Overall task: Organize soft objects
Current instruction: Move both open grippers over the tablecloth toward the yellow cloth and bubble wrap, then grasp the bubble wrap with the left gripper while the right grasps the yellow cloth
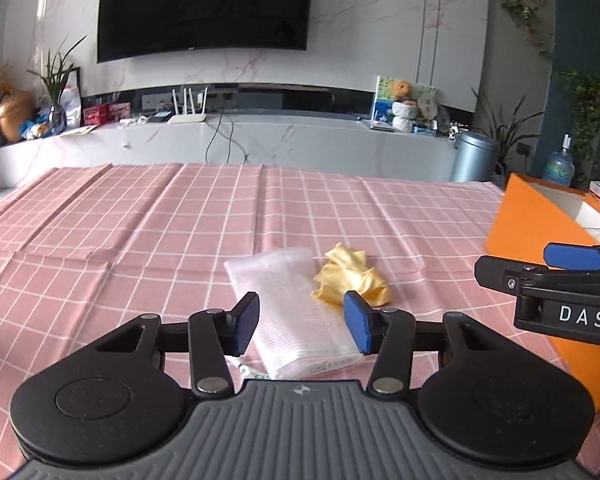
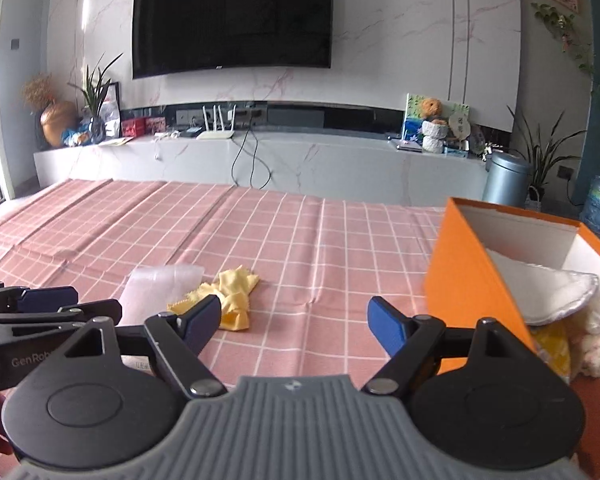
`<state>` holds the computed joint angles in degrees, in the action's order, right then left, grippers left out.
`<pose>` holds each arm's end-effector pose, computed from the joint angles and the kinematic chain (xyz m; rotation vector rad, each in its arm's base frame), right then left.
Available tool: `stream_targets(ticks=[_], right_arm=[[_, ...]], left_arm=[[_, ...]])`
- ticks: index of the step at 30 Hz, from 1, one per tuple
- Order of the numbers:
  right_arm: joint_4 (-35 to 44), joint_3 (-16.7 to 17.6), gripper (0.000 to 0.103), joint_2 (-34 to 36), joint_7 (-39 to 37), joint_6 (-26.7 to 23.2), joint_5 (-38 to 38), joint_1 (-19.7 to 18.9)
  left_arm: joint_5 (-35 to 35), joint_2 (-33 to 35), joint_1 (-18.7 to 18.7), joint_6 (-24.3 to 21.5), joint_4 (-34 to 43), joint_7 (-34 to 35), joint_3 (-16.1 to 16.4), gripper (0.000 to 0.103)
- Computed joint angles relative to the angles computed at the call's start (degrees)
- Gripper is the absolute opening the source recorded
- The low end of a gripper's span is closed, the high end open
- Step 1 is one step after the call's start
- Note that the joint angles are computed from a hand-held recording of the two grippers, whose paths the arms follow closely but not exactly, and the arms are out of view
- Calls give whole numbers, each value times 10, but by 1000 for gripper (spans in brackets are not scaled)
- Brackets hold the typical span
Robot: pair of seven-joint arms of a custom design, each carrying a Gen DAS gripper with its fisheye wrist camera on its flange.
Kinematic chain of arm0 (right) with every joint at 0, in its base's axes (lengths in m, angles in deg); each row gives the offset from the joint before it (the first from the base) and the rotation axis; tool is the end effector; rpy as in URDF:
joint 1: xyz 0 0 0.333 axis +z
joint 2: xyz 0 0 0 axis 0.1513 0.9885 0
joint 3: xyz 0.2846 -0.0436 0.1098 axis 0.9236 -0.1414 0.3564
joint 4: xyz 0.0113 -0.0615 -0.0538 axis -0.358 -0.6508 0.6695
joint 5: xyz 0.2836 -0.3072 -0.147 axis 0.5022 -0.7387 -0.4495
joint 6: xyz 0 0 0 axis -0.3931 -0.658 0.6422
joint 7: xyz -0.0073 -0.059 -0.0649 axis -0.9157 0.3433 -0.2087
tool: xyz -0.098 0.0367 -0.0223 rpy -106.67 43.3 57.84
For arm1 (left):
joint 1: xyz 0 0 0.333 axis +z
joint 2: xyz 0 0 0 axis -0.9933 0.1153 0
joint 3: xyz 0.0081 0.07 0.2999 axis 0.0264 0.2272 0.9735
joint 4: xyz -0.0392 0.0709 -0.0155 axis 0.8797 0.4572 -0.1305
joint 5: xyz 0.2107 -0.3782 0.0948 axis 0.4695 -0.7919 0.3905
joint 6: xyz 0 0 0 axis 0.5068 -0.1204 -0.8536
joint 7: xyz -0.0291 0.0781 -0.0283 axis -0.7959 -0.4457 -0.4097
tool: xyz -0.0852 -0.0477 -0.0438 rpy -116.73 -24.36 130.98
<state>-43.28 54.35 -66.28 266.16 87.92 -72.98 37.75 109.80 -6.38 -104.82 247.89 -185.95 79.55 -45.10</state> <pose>0.5250 0.4004 0.4974 -1.5058 1.6769 -0.9852 0.5516 -0.3940 0.5073 -1.4074 1.9186 -1.1126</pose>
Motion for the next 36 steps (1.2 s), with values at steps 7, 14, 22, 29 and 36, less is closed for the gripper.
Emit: stream_targets(ticks=[7,14,22,29,36], right_arm=[[29,-16,69,40,-64,33,50,-2],[89,-40,68,92,-122,60,81,4],[180,-74,62,182,-216,116,180,11],[208,-101,55,223,-282,164,252,24],[215,-116,27,235,-343,159,305,42]], left_arm=[[-153,14,16,-6,-5,90,-12,71],[-218,65,8,-63,66,164,-13,76],[-260,95,-5,-86,98,223,4,72],[-229,98,-18,-61,96,186,26,71],[-220,102,-16,-70,101,181,21,71]])
